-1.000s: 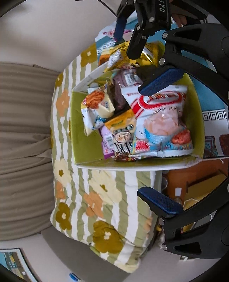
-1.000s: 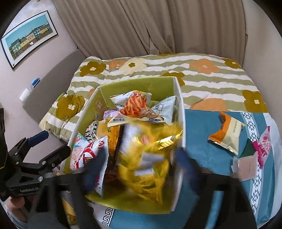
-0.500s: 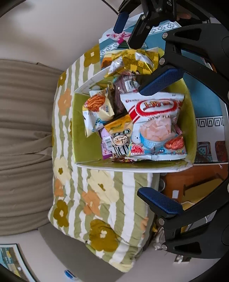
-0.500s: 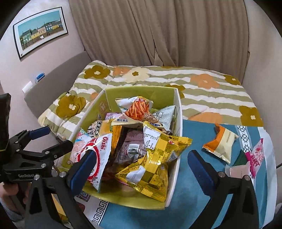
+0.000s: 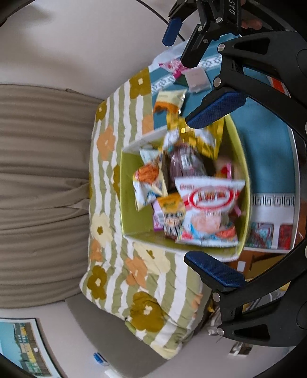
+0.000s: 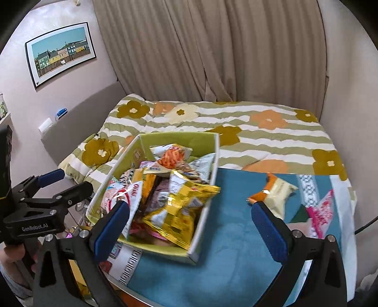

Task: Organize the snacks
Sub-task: 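Move both grippers toward the cream-orange bag and pink bag on the cloth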

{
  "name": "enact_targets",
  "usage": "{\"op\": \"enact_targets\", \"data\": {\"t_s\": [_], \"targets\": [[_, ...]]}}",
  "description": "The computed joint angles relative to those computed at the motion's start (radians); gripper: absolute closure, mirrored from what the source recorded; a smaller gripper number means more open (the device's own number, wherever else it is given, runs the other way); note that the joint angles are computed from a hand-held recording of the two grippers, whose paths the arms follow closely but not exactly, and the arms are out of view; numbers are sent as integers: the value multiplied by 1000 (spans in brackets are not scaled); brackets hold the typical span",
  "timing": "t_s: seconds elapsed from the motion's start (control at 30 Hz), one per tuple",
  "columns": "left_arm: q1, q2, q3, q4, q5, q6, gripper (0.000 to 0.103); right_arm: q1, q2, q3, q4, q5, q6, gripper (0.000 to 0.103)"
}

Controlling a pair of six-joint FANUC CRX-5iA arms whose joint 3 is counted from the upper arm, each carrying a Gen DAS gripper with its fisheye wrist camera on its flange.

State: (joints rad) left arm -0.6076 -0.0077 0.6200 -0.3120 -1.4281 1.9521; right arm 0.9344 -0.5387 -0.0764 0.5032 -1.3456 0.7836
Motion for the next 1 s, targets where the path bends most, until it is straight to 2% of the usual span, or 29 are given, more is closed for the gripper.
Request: {"op": "enact_targets", "data": {"t_s": [0.23, 0.43, 0.57, 0.77, 0.87, 1.0], "targets": [[-163, 87, 117, -110, -52, 106, 1, -79, -96, -16, -16, -47, 46, 0], [-284, 188, 234, -179, -83, 185, 1, -216, -150, -12, -60, -66, 166, 0], [-335, 262, 315, -193, -102, 194, 1, -442, -149, 29, -208, -37, 351, 0], [-358, 412, 499, -172, -168, 135, 1, -884, -68, 138, -538, -36, 655, 0], [-346, 488, 592, -147, -194, 105, 1, -1016, -31, 166, -635, -49, 733, 0], [-314, 612, 753, -97, -236, 55, 1, -1139, 25, 188, -715, -59, 787, 0]]}}
